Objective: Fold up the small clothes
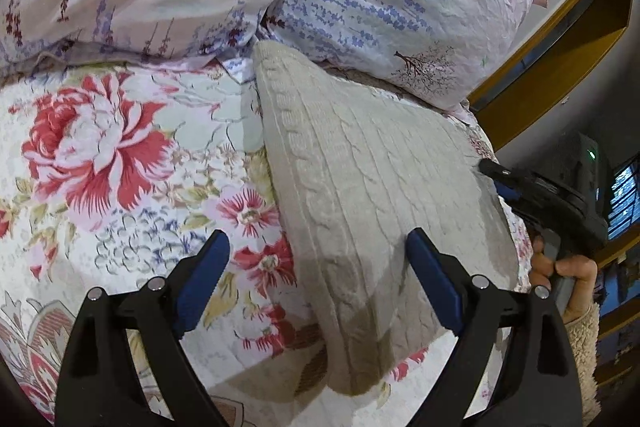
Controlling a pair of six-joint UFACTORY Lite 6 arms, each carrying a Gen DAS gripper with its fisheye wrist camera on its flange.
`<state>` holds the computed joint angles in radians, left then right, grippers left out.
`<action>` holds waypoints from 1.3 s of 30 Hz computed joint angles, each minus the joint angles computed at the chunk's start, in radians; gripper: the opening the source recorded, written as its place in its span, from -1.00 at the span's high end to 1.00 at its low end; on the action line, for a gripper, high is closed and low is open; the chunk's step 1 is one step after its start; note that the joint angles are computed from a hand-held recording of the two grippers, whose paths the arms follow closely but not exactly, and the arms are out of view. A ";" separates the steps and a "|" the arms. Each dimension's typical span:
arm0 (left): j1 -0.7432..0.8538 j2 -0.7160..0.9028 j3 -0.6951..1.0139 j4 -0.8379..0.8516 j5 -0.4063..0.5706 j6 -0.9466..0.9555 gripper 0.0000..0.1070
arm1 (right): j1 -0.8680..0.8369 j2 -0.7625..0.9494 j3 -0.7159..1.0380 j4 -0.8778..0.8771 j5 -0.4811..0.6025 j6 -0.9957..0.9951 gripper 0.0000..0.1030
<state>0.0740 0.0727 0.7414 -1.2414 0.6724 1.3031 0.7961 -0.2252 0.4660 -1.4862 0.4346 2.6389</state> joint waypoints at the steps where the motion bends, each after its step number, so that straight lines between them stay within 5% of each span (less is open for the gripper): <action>1: 0.003 -0.002 -0.002 0.005 0.008 -0.001 -0.68 | 0.033 -0.071 -0.054 0.017 0.001 0.016 0.09; 6: -0.016 -0.027 -0.032 0.009 0.010 -0.007 -0.67 | 0.140 -0.188 -0.164 0.028 -0.001 0.104 0.11; 7: -0.022 -0.033 -0.038 0.010 0.006 -0.011 -0.67 | 0.154 -0.172 -0.169 -0.006 -0.009 0.141 0.23; 8: -0.036 -0.042 -0.045 0.014 -0.006 -0.022 -0.67 | 0.170 -0.143 -0.164 -0.047 -0.007 0.176 0.69; 12: -0.077 -0.087 -0.078 0.025 -0.056 -0.036 -0.67 | 0.275 -0.134 -0.123 0.042 0.183 0.103 0.79; 15: -0.100 -0.111 -0.092 0.029 -0.084 -0.040 -0.67 | 0.233 -0.137 -0.126 0.047 0.199 0.103 0.80; 19: -0.116 -0.111 -0.099 0.039 -0.111 -0.042 -0.68 | 0.145 0.028 -0.102 -0.064 0.074 0.225 0.76; 23: -0.120 -0.095 -0.098 0.047 -0.119 -0.048 -0.68 | 0.239 -0.005 -0.084 0.135 0.192 0.081 0.29; 27: -0.109 -0.093 -0.096 0.046 -0.109 -0.044 -0.68 | 0.413 -0.067 -0.052 0.257 0.419 -0.003 0.25; 30: -0.110 -0.095 -0.100 0.044 -0.110 -0.042 -0.68 | 0.513 -0.070 -0.020 0.220 0.487 -0.015 0.25; 35: -0.110 -0.108 -0.113 0.042 -0.114 -0.038 -0.68 | 0.550 0.053 0.060 0.161 0.431 -0.071 0.25; 39: -0.118 -0.108 -0.113 0.043 -0.125 -0.035 -0.68 | 0.483 0.265 0.109 0.212 0.284 -0.139 0.24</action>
